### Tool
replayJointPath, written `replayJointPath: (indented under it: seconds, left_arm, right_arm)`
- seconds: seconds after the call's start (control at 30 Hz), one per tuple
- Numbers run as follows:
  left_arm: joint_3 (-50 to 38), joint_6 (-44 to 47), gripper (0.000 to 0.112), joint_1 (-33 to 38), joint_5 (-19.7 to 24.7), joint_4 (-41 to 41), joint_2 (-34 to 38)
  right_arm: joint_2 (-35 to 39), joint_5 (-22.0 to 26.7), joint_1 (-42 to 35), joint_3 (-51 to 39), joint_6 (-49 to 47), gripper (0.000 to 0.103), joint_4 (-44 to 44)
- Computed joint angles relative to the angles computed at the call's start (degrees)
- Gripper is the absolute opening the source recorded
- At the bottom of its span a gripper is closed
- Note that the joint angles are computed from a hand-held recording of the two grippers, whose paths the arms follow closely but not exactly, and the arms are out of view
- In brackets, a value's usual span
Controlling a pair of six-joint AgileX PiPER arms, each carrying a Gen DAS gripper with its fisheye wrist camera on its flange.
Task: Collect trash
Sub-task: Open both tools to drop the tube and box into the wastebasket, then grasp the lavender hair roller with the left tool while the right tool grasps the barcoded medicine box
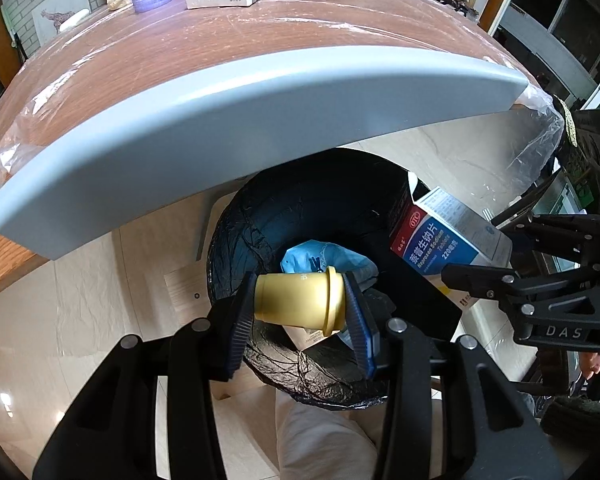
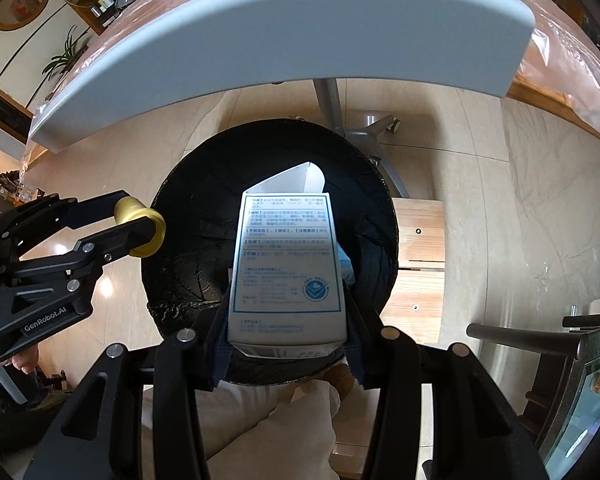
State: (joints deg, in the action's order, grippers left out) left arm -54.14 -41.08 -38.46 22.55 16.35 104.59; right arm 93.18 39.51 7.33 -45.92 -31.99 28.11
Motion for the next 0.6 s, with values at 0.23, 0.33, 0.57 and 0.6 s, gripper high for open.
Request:
replayJointPath:
  seconds: [0.23,0.33,0.57,0.6]
  left_arm:
    - [0.0,-5.9,0.067,-0.6,1.1,4.2,-0.1]
    - [0.9,-5.6,0.067,-0.7,1.5,3.9,-1.2]
    - [5.5,-2.6,0.076,-1.6,1.1,2.6,-12.7]
    - [6.3,-3.9,0.084,-1.9,0.7,4.3,-15.4]
  right_arm:
    - [-1.5,0.9,-2.0,-0.3,-0.8,0.074,1.0]
    - [-3.9,2.0,-3.2,0.4,-2.1,0.075,0.9]
    - [-16.5,9.0,-8.3,-0.3,-7.3,0.087,3.4]
    - [-17.7,9.1,-8.7,-0.7,-8.1,0.090,3.8]
